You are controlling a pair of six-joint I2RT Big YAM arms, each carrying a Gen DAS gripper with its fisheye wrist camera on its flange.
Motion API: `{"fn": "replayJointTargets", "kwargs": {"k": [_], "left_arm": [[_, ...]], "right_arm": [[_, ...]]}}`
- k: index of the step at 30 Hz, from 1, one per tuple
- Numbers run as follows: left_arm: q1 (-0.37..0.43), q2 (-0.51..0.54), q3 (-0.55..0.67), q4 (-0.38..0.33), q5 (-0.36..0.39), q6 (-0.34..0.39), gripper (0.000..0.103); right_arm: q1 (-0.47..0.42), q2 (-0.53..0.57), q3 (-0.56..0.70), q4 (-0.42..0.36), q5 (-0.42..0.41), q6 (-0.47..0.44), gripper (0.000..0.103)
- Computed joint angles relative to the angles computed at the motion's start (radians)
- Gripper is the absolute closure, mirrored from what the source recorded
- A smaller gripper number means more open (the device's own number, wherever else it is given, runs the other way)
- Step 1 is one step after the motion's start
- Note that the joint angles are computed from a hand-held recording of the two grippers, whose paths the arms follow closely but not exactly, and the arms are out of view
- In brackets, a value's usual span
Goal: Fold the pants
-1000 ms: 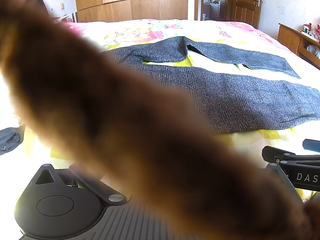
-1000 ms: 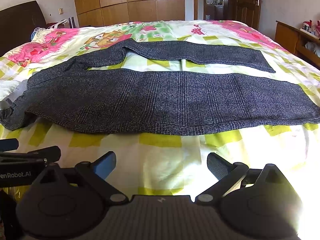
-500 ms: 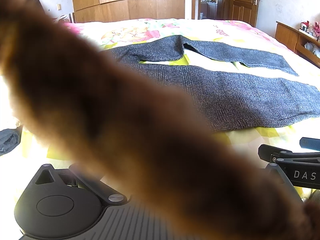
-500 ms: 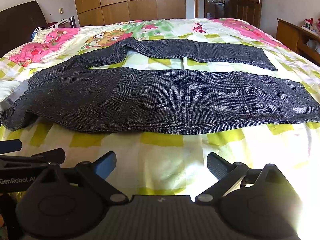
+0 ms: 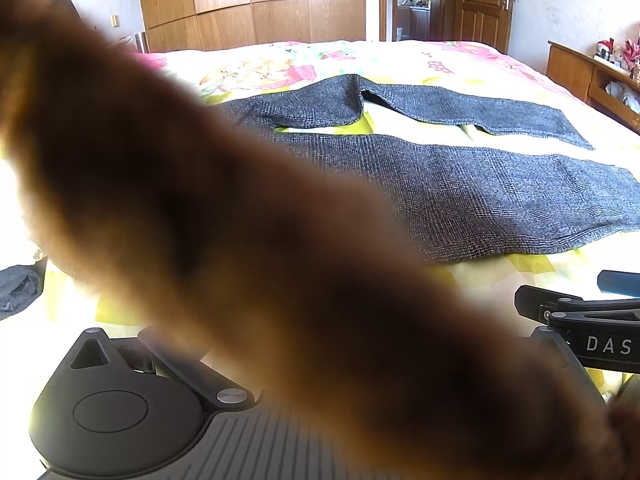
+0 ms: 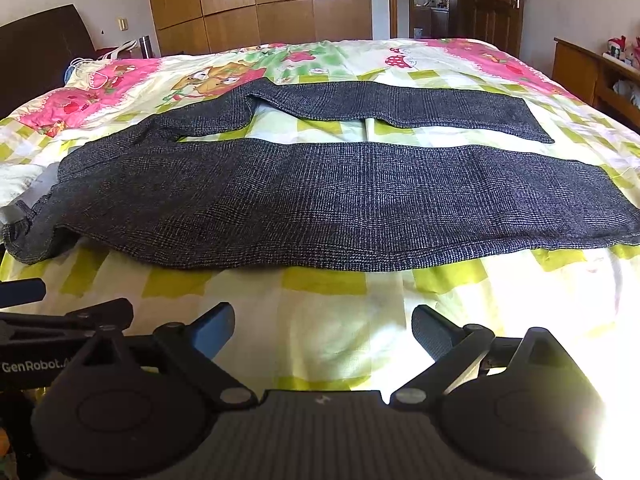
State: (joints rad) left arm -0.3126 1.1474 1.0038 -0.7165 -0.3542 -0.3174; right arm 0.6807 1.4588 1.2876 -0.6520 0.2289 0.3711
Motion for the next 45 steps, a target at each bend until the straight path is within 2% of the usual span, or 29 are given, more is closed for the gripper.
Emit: {"fn": "replayJointTargets", "kwargs": {"k": [8, 11, 13, 16, 20, 23, 25, 30, 32, 33, 34, 36, 38, 41, 43, 45], "left_arm": [[-0.013, 0.007, 0.023, 0.009, 0.002, 0.023, 0.000], [-0.017, 0.023, 0.055, 0.001, 0.027, 0.030, 0.000], [-0.021, 0.035, 0.082, -0.001, 0.050, 0.029, 0.000], [-0.033, 0.069, 0.115, 0.033, 0.074, 0.049, 0.000], [-0.052, 0.149, 0.171, 0.075, 0.141, 0.077, 0.000], [-0.081, 0.211, 0.212, 0.124, 0.148, 0.122, 0.000], [-0.098, 0.254, 0.241, 0.159, 0.149, 0.148, 0.000], [-0.123, 0.356, 0.327, 0.193, 0.171, 0.166, 0.000], [-0.131, 0.382, 0.348, 0.201, 0.176, 0.179, 0.000], [-0.137, 0.392, 0.357, 0.205, 0.176, 0.191, 0.000], [-0.142, 0.401, 0.364, 0.208, 0.174, 0.204, 0.000], [-0.155, 0.414, 0.376, 0.212, 0.165, 0.225, 0.000], [-0.164, 0.413, 0.378, 0.206, 0.165, 0.232, 0.000], [-0.178, 0.380, 0.352, 0.194, 0.148, 0.247, 0.000], [-0.183, 0.350, 0.328, 0.193, 0.139, 0.258, 0.000], [-0.181, 0.321, 0.307, 0.186, 0.146, 0.256, 0.000]], "right_arm": [[-0.030, -0.014, 0.006, -0.008, -0.038, 0.053, 0.000], [-0.061, -0.030, 0.015, -0.023, -0.037, 0.060, 0.000], [-0.095, -0.044, 0.015, -0.029, -0.048, 0.059, 0.000], [-0.164, -0.058, 0.016, -0.062, -0.026, 0.068, 0.000], [-0.285, -0.057, 0.020, -0.106, -0.020, 0.132, 0.003], [-0.373, -0.036, 0.026, -0.123, -0.041, 0.180, 0.007], [-0.426, -0.010, 0.037, -0.135, -0.066, 0.200, 0.012], [-0.514, 0.034, 0.056, -0.114, -0.105, 0.278, 0.036], [-0.532, 0.056, 0.086, -0.125, -0.104, 0.310, 0.051], [-0.539, 0.062, 0.094, -0.125, -0.105, 0.318, 0.070], [-0.550, 0.067, 0.098, -0.120, -0.120, 0.318, 0.083], [-0.577, 0.071, 0.097, -0.104, -0.167, 0.319, 0.084], [-0.587, 0.061, 0.094, -0.097, -0.170, 0.297, 0.085], [-0.595, 0.045, 0.109, -0.107, -0.121, 0.242, 0.085], [-0.592, 0.056, 0.140, -0.157, -0.061, 0.208, 0.085], [-0.574, 0.080, 0.184, -0.228, 0.015, 0.130, 0.085]]}}
